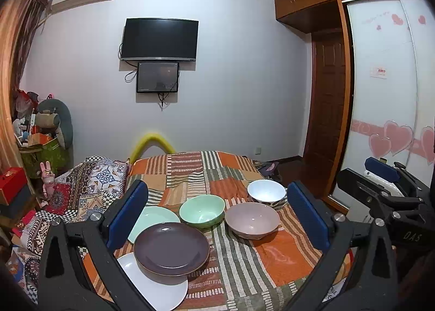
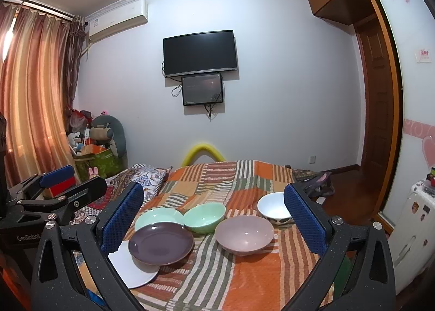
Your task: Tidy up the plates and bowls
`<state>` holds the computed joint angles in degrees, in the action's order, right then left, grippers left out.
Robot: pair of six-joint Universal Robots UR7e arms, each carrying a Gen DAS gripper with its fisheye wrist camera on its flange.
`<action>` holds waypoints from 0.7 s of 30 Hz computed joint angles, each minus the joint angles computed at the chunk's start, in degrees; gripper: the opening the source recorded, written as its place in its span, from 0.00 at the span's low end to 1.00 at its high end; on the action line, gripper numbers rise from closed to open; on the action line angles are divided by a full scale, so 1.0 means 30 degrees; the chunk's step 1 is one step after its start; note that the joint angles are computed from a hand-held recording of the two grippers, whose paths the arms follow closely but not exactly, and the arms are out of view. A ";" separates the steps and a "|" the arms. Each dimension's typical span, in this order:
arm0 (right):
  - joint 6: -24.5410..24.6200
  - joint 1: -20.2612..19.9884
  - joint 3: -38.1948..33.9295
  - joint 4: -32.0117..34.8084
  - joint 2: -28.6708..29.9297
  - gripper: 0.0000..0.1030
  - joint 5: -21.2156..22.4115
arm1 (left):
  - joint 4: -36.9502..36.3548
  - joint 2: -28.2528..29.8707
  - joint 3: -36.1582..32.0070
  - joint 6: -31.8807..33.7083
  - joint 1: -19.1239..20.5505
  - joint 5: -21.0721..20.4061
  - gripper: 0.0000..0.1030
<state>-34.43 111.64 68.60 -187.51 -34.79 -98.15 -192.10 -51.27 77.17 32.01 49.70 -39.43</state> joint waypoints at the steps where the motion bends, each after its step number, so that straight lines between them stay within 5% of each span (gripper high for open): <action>1: -0.0028 -0.0040 -0.0051 -0.0028 0.0077 1.00 0.0031 | 0.0006 -0.0002 -0.0005 -0.0007 0.0013 -0.0014 1.00; 21: 0.0166 -0.0022 -0.0028 0.0467 -0.0014 1.00 0.0064 | 0.0239 -0.0105 0.0104 -0.0343 0.0060 -0.0071 1.00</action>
